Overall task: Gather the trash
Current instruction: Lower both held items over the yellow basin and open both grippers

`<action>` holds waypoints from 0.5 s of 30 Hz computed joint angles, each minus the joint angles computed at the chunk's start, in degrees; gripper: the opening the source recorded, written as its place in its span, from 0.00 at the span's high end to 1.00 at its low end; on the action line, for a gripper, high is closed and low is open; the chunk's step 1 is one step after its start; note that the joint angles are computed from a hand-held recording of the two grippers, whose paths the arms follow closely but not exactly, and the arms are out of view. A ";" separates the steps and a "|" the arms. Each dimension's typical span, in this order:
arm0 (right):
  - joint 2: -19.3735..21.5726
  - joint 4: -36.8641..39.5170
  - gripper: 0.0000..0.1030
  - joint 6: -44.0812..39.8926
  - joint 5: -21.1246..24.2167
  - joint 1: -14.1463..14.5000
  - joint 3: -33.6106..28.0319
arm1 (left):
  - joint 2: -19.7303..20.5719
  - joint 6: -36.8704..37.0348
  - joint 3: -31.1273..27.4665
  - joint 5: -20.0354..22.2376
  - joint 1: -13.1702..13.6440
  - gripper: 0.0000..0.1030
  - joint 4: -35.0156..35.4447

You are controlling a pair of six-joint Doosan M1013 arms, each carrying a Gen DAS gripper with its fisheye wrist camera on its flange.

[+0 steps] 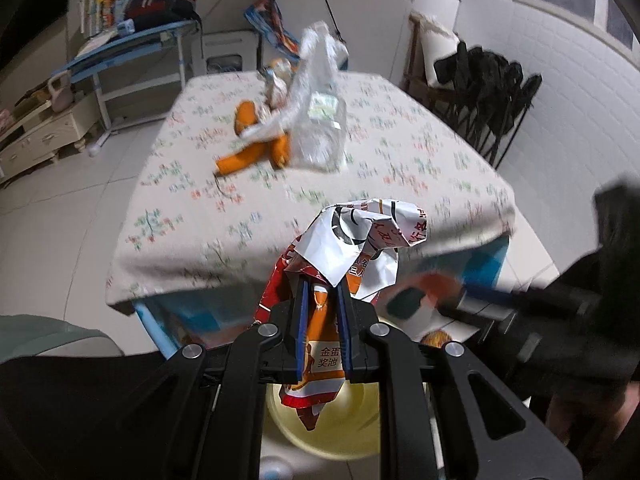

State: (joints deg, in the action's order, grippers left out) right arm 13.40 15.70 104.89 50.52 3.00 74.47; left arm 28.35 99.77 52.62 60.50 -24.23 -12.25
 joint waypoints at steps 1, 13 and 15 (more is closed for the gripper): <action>-0.60 -1.03 0.49 1.77 -2.03 -0.12 0.76 | 0.10 0.53 0.03 1.23 -0.11 0.87 0.01; -2.19 -2.56 0.43 6.93 -6.42 -1.18 2.65 | 0.47 5.68 0.84 8.71 -1.96 0.79 3.48; -2.14 -2.44 0.42 7.01 -6.49 -1.24 2.70 | 0.38 5.08 0.90 8.13 -2.03 0.73 4.31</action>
